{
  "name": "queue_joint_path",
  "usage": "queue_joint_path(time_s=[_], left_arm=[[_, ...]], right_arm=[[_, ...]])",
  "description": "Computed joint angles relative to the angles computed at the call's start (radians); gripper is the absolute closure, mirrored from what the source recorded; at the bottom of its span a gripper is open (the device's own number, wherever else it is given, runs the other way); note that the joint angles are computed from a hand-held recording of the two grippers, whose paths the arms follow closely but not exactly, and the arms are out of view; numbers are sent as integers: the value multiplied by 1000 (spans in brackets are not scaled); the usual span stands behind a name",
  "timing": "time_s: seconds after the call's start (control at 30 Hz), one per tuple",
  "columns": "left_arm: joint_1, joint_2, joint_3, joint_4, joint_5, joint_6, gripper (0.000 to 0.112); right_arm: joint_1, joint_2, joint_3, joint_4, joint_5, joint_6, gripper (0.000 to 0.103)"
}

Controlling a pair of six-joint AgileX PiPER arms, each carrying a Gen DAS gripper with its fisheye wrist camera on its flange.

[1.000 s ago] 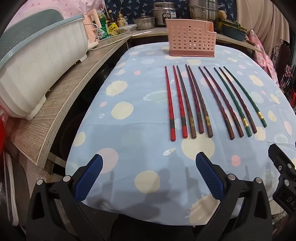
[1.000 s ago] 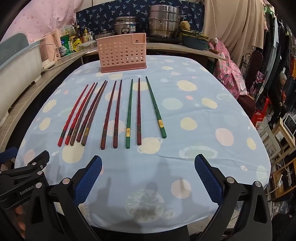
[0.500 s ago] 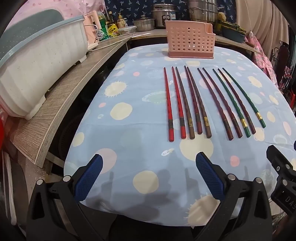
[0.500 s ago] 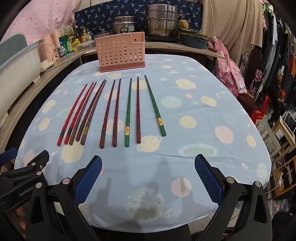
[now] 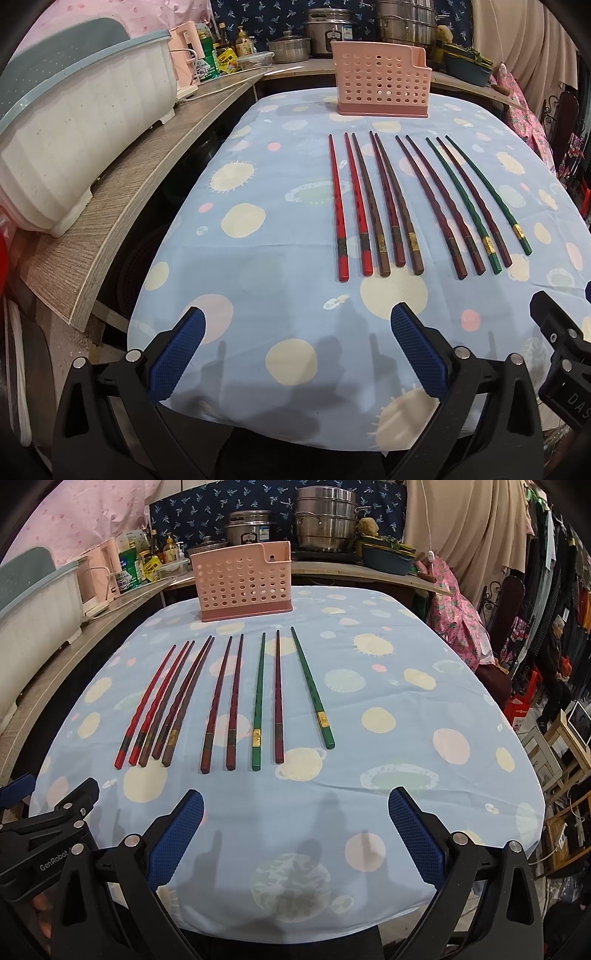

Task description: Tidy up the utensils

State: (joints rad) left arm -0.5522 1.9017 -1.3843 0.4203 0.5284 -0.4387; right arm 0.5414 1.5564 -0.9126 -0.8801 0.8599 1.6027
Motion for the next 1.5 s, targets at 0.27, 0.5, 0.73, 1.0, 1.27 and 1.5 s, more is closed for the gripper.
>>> queue_joint_path(time_s=[0.27,0.5,0.73,1.0,1.27,1.5], left_arm=[[-3,-1,1,6,2,-8,16],[-3,-5,7,22,-7,-23,16],[-3,-2,2,18,-1,-22,16],[-2,-2,3,17,-4,-21,16],[-6,-15,22,40,-20,-43,16],[-5,-22,30,35,-25,-40,16]], right_arm=[[6,3,-1,-5,2,5,7],[8,4,0,-4,1,10,7],[8,1,3,-5,0,12,7],[11,1,7,-7,-2,13,7],[14,-1,4,-9,2,15,7],[14,-3,5,-15,3,20,7]])
